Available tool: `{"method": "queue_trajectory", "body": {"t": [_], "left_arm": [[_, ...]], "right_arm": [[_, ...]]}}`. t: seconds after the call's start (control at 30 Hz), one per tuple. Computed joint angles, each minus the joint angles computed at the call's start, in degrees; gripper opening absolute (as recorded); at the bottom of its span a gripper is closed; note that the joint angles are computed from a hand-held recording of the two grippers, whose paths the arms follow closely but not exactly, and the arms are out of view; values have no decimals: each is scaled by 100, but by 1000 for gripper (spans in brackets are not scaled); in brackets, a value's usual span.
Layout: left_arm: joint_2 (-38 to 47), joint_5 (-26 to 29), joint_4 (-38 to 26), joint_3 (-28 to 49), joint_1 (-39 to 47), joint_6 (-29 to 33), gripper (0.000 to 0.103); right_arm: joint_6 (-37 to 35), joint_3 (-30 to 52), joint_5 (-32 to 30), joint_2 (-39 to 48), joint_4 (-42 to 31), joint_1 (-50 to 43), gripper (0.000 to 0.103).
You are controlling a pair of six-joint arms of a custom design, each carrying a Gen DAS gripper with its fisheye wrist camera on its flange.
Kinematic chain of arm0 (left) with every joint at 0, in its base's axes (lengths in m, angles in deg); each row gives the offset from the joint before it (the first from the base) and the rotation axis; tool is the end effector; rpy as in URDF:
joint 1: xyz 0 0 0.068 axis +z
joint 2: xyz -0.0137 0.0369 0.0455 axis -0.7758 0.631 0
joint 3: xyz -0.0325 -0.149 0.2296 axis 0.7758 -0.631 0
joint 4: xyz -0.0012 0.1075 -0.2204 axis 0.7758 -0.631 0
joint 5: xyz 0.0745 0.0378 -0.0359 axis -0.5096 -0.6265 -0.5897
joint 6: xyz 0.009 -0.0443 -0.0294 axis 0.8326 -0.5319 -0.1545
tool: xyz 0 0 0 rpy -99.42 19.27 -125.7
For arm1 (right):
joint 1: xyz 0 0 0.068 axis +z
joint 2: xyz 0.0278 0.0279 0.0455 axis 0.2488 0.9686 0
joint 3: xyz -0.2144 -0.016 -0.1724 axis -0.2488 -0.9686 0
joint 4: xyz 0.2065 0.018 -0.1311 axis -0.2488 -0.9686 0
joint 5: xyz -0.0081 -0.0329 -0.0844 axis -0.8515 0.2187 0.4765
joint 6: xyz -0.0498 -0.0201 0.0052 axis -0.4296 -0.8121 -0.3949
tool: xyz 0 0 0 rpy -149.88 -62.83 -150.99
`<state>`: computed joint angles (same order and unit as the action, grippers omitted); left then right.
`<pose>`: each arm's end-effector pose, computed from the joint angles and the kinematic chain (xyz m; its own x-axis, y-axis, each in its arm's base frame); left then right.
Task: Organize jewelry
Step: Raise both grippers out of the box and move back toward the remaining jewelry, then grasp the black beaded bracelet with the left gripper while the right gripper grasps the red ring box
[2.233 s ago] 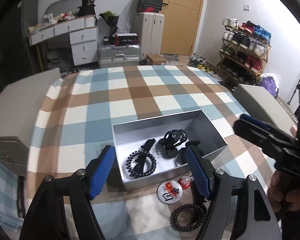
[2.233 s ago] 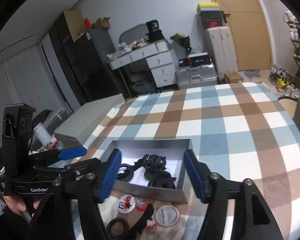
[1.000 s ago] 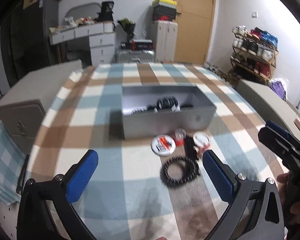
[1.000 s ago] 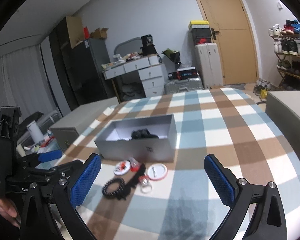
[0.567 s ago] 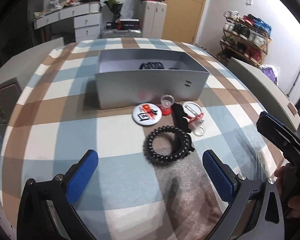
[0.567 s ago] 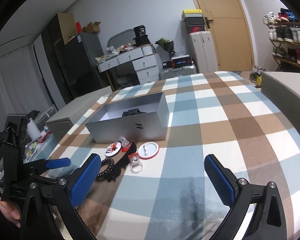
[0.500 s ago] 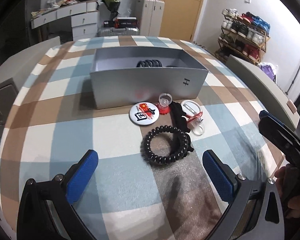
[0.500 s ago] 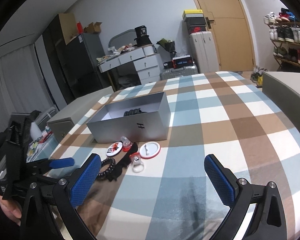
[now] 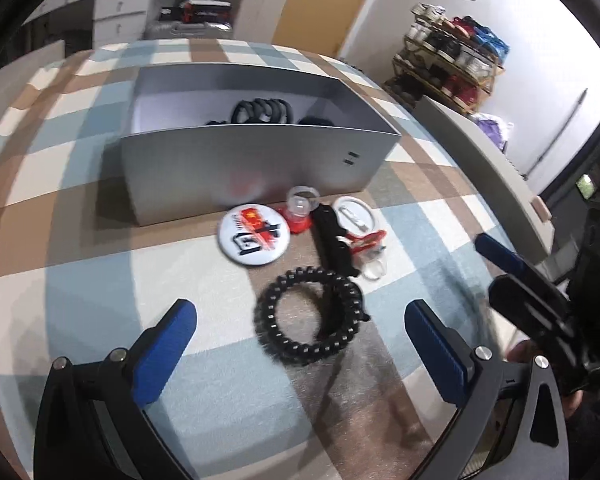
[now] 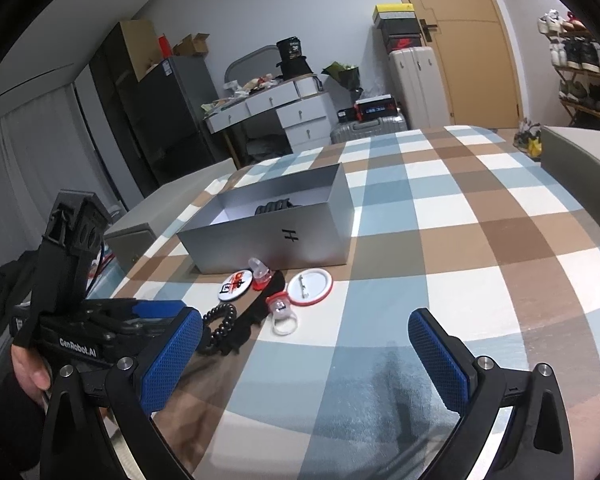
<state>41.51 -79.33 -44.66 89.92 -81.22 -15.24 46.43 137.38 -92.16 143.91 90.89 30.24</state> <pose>0.3109 -0.1818 0.2070 -0.8279 -0.1358 -0.5442 0.0692 0.9381 -0.3393 0.3316 0.1120 0.1613 -0.5620 -0.1257 -0.8175 -0.6031 0.7387 0.3010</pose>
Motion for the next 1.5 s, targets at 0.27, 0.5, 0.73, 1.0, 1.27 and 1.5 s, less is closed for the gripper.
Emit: {"method": "queue_trajectory", "body": {"t": [0.27,0.5,0.73,1.0,1.27,1.5], "left_arm": [[253,-40,-460,467,-74,599,87],[268,-70,-886,637,2,1009,44],[143,-46,-887,498,-30,999,35],[-250,236,-635,52,24,776,34],[-696,193,-411,-354,82,567,34],[-1017,90,-76,-787,171,267,34]], "right_arm": [[11,31,20,78,19,2,103],[-3,37,32,98,28,19,103],[14,-30,52,12,64,28,103],[24,26,158,-58,-152,63,103],[-275,892,662,353,-1342,327,103],[-263,1610,592,799,-1911,482,98]]}}
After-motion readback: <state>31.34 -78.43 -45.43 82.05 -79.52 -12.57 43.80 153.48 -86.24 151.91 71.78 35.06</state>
